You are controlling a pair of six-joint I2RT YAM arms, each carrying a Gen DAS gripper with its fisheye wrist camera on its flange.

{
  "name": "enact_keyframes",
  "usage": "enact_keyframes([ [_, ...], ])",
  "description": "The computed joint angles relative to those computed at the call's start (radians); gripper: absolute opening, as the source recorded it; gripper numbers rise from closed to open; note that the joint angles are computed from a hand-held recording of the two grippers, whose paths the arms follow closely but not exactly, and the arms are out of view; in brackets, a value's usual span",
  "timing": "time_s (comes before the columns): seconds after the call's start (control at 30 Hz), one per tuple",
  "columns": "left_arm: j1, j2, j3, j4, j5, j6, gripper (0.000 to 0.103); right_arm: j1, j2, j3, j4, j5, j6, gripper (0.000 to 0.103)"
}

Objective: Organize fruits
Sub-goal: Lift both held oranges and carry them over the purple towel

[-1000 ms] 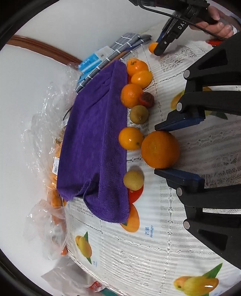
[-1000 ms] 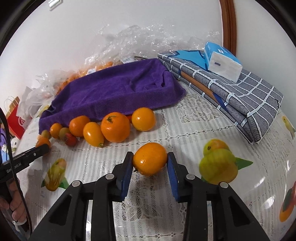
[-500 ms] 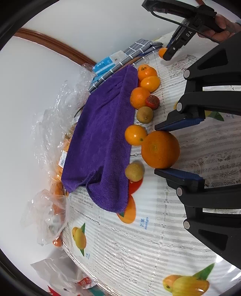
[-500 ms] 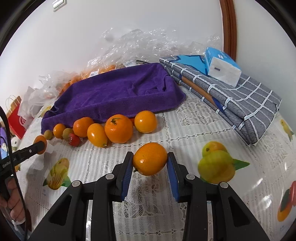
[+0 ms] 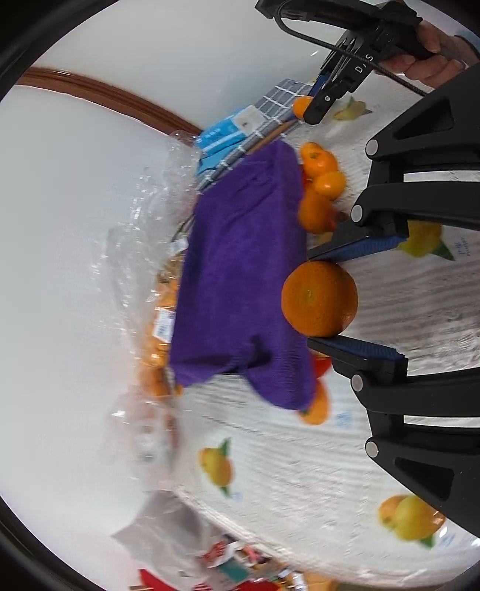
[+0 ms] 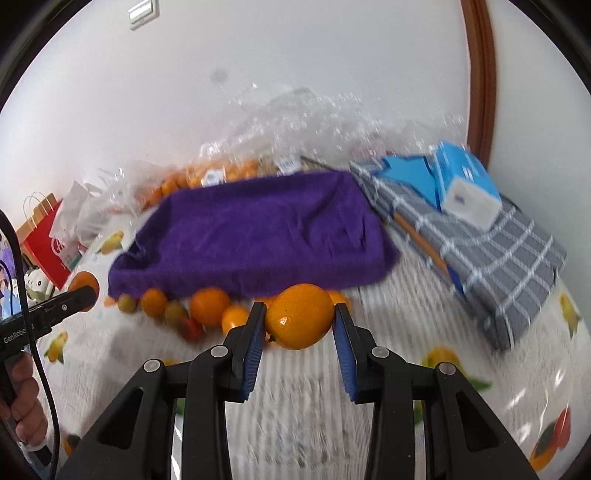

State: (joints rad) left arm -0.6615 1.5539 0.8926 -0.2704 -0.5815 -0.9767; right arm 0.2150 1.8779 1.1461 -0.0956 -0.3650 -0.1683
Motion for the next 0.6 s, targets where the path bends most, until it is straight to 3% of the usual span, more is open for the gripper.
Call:
enact_keyframes([
  [0.23,0.11,0.031,0.142,-0.031,0.016,0.147,0.038,0.033,0.089,0.207,-0.031,0.001,0.033,0.036],
  [0.6,0.284,0.237,0.297,0.085,0.104,0.252,0.038,0.082,0.354,0.626,-0.151,0.006,0.02,0.036],
])
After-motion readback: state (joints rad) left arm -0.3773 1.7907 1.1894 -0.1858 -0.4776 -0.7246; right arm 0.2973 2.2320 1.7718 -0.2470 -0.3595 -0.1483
